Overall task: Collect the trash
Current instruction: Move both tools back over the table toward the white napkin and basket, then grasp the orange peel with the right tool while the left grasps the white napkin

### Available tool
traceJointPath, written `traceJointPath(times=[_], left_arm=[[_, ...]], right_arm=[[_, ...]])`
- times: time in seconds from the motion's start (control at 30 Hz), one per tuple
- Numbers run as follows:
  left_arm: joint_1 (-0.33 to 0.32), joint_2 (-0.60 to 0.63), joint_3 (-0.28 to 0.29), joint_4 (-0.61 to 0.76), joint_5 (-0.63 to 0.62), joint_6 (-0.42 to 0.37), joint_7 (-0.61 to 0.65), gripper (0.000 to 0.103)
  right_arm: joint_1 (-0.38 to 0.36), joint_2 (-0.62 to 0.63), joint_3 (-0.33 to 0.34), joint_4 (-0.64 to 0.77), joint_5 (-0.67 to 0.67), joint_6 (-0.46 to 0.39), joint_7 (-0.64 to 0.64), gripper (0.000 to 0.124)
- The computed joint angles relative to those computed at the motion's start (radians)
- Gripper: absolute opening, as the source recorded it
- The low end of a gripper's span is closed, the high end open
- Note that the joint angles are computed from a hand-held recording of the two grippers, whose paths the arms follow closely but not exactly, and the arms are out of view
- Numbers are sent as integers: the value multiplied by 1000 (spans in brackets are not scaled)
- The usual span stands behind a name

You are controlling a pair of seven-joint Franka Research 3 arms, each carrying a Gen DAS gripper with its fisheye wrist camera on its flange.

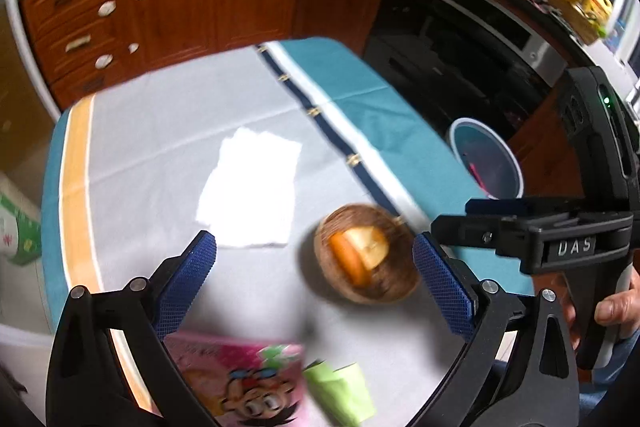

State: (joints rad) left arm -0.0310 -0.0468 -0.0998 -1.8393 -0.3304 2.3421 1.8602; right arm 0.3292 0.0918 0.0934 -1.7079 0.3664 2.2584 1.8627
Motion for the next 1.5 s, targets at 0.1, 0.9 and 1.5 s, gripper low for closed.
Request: traceJointPath(times=[0.1,0.9,1.5], left_arm=[[14,-9,14,-25,-12,-12,15,99],[27,39,1,-36,33,-62,105,99],[75,159,-1,110,112,-59,7,99]], right_arm=[[12,45,14,38,35,-21,-14,85],[49,164,13,118,-29,-50,11,60],[46,103,6,61,-68,115,-34,16]])
